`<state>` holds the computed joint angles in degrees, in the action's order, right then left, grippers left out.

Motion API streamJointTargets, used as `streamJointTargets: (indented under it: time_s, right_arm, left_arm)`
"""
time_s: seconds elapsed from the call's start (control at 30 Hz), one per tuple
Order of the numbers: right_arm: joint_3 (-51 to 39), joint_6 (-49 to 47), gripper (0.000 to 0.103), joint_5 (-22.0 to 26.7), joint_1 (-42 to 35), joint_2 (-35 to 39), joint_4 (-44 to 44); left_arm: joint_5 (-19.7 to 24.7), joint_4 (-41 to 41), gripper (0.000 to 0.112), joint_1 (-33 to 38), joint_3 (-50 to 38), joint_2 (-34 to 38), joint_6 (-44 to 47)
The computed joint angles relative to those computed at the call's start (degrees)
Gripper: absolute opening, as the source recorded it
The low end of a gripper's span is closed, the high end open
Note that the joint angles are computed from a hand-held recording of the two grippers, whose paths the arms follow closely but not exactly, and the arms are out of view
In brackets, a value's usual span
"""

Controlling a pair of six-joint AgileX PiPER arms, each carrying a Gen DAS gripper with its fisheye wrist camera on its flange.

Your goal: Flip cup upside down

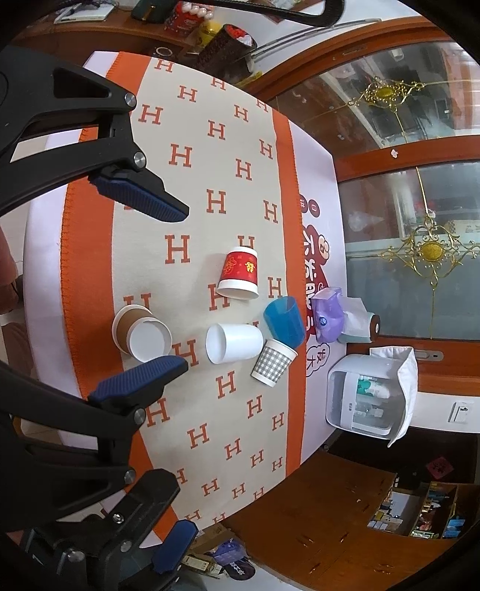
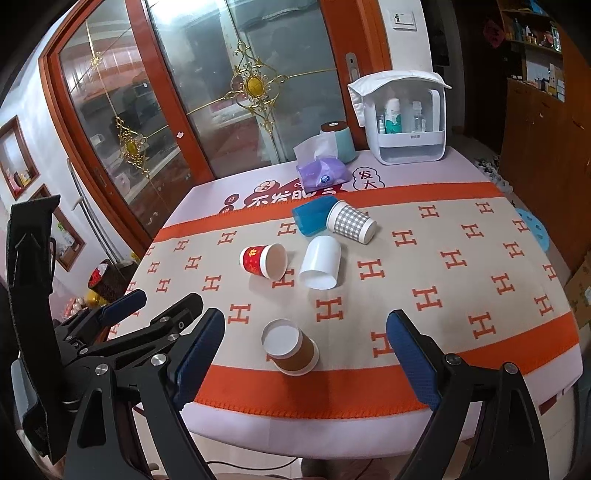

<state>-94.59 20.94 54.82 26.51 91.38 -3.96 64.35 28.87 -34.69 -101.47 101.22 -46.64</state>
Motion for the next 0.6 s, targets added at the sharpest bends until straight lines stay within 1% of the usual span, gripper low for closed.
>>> streamJointTargets:
  time_s: [0.6]
  right_arm:
    - [-3.72, -3.07, 0.090, 0.40, -1.61, 4.37, 2.57]
  left_arm:
    - [0.35, -1.21, 0.073, 1.94, -2.64, 3.40, 0.96]
